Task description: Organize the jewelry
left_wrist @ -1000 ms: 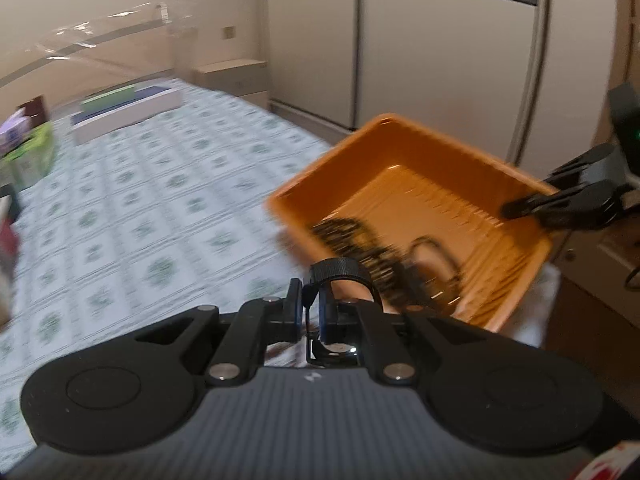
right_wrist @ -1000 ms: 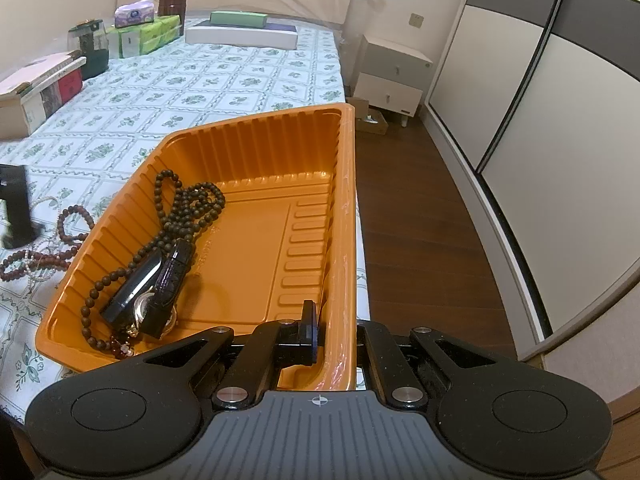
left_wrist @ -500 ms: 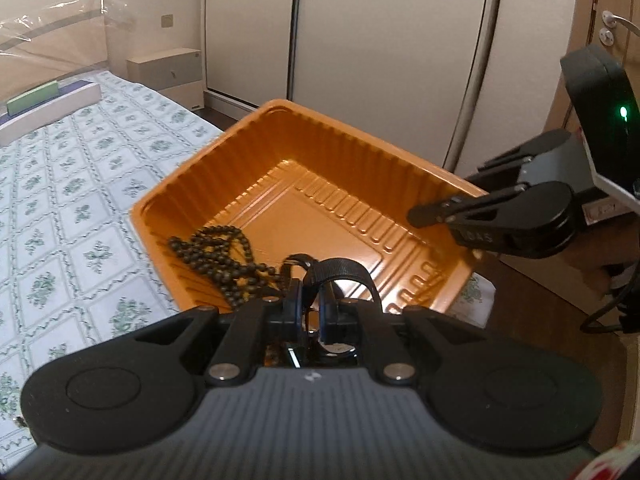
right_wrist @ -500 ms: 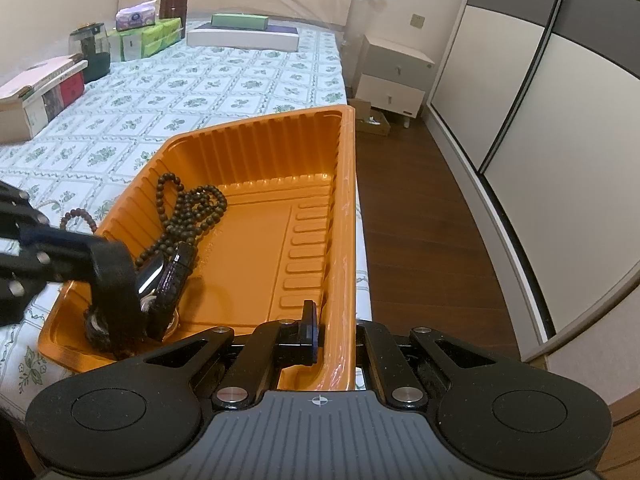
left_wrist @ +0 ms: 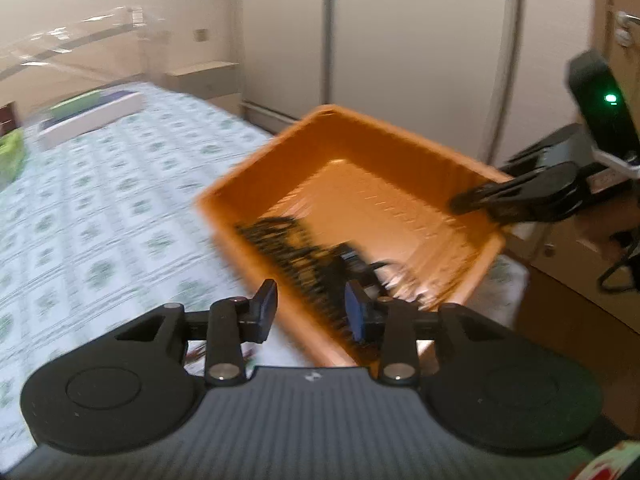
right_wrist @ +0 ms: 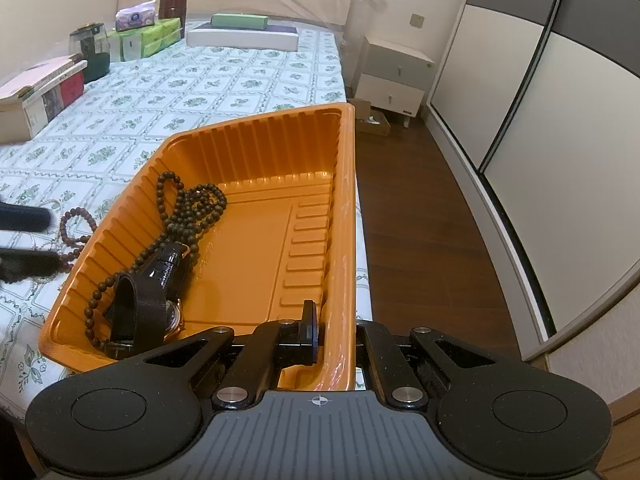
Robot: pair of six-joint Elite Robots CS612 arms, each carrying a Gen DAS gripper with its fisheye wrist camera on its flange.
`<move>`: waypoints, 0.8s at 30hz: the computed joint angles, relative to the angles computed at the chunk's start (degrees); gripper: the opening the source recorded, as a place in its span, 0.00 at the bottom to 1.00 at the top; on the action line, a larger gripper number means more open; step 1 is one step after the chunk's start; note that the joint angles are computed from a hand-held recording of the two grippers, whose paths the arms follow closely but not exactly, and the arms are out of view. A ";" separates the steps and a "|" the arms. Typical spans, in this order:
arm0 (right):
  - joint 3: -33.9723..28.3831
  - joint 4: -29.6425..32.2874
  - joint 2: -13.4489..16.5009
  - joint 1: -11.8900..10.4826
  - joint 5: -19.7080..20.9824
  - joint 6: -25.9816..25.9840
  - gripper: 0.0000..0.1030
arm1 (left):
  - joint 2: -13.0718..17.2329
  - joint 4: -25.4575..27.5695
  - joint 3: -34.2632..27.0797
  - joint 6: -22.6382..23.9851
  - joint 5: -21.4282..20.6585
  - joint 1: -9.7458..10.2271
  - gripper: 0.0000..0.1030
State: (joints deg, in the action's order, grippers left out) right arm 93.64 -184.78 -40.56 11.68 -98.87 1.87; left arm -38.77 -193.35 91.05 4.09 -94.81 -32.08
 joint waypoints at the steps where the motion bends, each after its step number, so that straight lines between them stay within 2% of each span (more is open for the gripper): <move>1: -0.01 0.02 0.00 0.00 -0.01 -0.01 0.04 | -0.22 -0.51 0.68 -0.65 1.17 0.22 0.33; 5: 0.01 -0.09 0.02 0.03 -0.05 -0.09 0.04 | -1.22 -2.47 4.07 -3.06 7.28 1.06 0.34; 8: 0.06 -0.24 0.08 0.08 -0.20 -0.02 0.04 | -1.73 -4.24 6.83 -4.15 12.44 1.40 0.40; 12: -0.05 -0.07 0.16 0.13 -0.42 -0.10 0.04 | -2.20 -4.37 9.39 -5.34 14.48 1.89 0.40; 16: -0.09 0.16 0.11 0.17 -0.59 -0.23 0.04 | -2.07 -4.71 10.73 -7.42 14.67 2.25 0.40; 19: -0.16 0.26 0.11 0.22 -0.71 -0.54 0.04 | -1.42 -5.27 10.50 -8.18 15.70 2.24 0.40; 24: -0.33 0.46 0.20 0.29 -0.92 -0.67 0.04 | 0.41 -7.01 8.16 -9.18 20.39 2.42 0.39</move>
State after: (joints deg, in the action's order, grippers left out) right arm 93.31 -184.32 -40.36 11.97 -99.79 1.19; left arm -38.36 -200.37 99.21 -5.09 -74.42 -29.66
